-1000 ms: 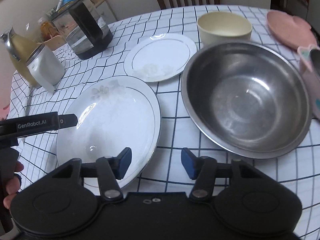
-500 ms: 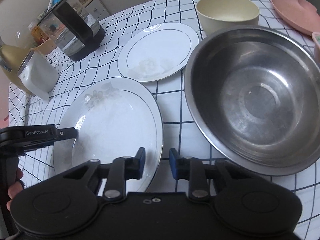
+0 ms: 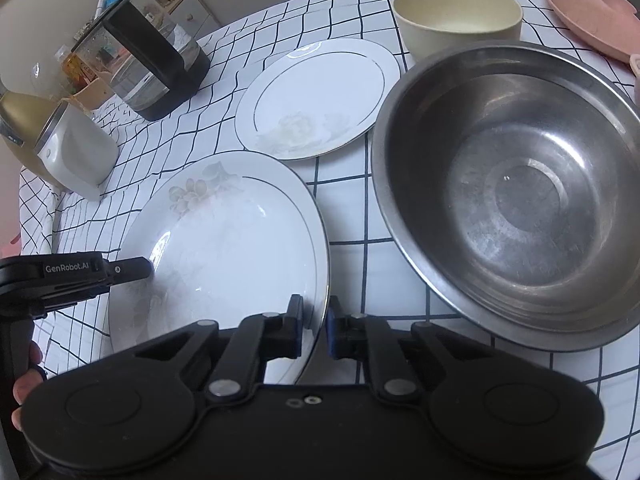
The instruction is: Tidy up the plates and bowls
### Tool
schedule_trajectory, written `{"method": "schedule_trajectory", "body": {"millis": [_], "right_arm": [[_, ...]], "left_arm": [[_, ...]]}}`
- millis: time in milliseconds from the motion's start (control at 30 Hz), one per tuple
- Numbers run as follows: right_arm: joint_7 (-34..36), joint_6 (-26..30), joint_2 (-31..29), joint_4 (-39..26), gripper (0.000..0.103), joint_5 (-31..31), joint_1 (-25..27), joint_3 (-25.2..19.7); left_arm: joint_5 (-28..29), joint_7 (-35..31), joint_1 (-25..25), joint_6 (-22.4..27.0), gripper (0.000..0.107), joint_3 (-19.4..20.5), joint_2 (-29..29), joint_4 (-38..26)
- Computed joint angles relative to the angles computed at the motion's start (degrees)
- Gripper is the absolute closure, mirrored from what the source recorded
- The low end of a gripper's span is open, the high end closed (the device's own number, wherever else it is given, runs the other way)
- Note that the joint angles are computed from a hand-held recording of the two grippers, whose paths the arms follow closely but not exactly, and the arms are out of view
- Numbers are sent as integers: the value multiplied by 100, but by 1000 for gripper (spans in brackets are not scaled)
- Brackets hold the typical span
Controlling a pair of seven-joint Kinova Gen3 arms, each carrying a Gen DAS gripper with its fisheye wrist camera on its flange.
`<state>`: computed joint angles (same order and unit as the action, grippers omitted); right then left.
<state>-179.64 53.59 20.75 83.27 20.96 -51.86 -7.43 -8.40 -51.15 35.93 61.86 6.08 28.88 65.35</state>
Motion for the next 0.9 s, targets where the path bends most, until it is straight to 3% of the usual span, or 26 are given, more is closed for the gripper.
{"method": "schedule_trajectory", "body": {"millis": [300,900], "right_arm": [[-63,-155,-145,151,93,35,-13,-48],[70,-442,-591,605,95,-221,-62,-417]], "left_arm": [[69,52,-75,-67,95,38,-286,366],[90,595,-149,-410,95,378,-1507,1861]]}}
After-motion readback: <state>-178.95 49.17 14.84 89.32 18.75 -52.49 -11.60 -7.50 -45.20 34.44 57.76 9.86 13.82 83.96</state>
